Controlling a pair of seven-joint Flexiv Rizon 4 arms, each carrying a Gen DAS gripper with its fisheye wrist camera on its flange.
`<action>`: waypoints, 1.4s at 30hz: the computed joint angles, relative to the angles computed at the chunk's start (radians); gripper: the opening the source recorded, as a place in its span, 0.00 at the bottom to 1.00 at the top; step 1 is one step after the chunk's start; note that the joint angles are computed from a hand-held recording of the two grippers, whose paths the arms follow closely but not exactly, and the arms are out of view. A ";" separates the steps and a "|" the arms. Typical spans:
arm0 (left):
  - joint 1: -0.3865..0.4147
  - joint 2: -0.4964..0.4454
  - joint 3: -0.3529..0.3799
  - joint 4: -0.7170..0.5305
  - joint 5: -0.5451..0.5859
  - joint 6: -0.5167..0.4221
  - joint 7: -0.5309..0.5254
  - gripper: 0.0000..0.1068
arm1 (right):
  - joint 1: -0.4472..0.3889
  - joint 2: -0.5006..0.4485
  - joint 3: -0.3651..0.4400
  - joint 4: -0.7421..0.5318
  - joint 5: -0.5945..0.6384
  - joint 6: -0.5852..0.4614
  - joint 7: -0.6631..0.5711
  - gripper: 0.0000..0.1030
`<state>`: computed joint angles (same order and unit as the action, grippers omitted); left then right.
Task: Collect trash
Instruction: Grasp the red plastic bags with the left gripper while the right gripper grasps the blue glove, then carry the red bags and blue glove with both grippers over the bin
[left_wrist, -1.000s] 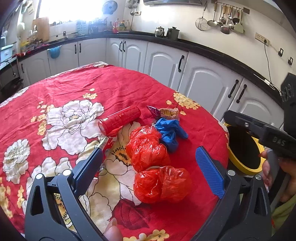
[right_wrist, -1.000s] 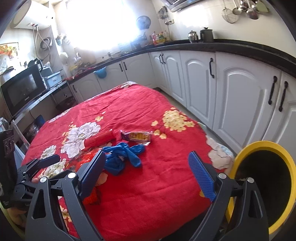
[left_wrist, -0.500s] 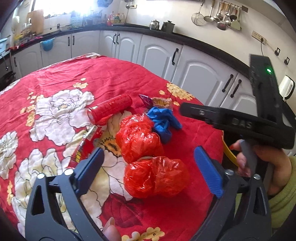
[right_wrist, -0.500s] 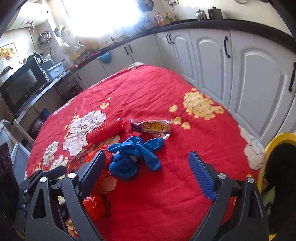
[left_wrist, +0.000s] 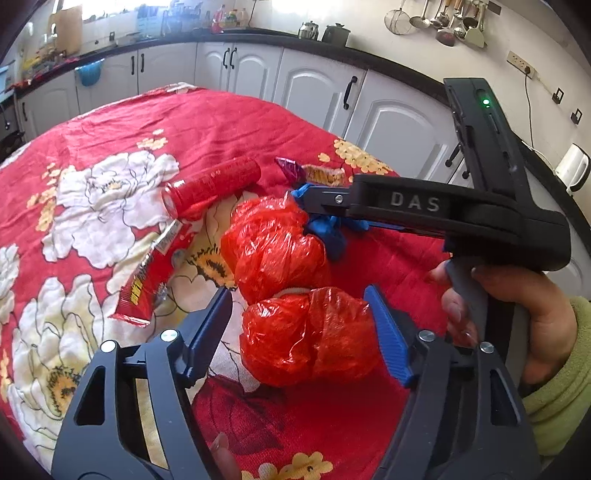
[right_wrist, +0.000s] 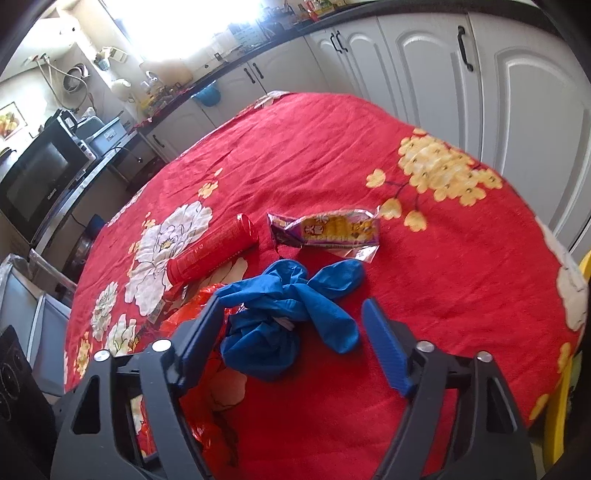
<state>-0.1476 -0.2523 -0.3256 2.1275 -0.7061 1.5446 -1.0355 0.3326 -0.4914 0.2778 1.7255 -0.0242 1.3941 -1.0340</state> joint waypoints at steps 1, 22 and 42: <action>0.001 -0.002 0.000 0.000 -0.001 -0.004 0.000 0.58 | 0.004 -0.002 -0.006 0.004 -0.001 0.007 0.004 0.61; -0.016 -0.002 0.013 0.001 -0.032 -0.021 0.030 0.26 | -0.049 0.059 0.033 0.149 0.052 0.145 -0.020 0.17; -0.007 0.058 -0.085 0.020 -0.196 0.114 0.186 0.25 | 0.101 0.217 -0.212 0.397 -0.144 0.294 0.196 0.15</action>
<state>-0.1550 -0.1944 -0.4109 2.1474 -0.9024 1.6582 -0.8491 0.4334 -0.2745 0.0659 2.1224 -0.1686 1.6886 -0.8380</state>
